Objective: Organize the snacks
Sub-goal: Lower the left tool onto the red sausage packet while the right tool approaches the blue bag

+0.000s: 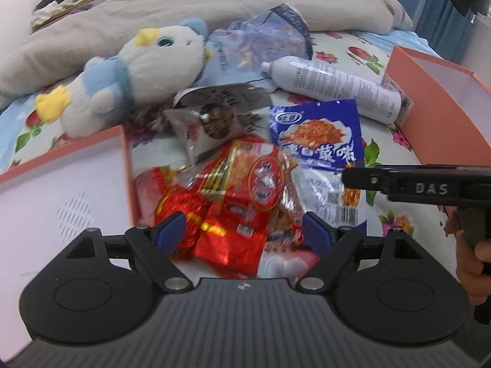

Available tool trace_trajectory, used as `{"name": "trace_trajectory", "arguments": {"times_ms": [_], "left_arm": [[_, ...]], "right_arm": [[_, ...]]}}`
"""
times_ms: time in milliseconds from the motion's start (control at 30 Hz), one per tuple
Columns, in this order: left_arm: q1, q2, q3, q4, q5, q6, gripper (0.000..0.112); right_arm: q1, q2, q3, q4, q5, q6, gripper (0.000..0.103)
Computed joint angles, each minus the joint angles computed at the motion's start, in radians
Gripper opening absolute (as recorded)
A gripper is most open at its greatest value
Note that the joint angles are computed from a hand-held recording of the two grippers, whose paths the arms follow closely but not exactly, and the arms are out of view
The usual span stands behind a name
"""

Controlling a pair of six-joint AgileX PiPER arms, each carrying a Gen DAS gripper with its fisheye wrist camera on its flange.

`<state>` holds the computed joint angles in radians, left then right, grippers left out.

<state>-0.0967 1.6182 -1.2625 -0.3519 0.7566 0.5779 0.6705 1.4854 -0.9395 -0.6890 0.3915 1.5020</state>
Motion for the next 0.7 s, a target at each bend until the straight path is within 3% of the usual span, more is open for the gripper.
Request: {"name": "trace_trajectory", "arguments": {"times_ms": [200,400,633,700], "left_arm": [[-0.035,0.073,-0.044,0.012,-0.026,0.021,0.086],[-0.057,0.128,-0.068,0.037,-0.058,0.038,0.085],[-0.069,0.174,-0.097,0.004,-0.058,0.097,0.082],[-0.068,0.187,-0.103,-0.018,-0.056,0.112,0.076]], "right_arm": [[-0.09,0.042,0.008,0.23,-0.159,-0.202,0.062],[-0.117,0.089,-0.015,0.382,-0.208,-0.381,0.059],[-0.153,0.124,-0.002,0.814,-0.279,-0.815,0.047],[-0.154,0.127,-0.003,0.841,-0.281,-0.849,0.043]]}}
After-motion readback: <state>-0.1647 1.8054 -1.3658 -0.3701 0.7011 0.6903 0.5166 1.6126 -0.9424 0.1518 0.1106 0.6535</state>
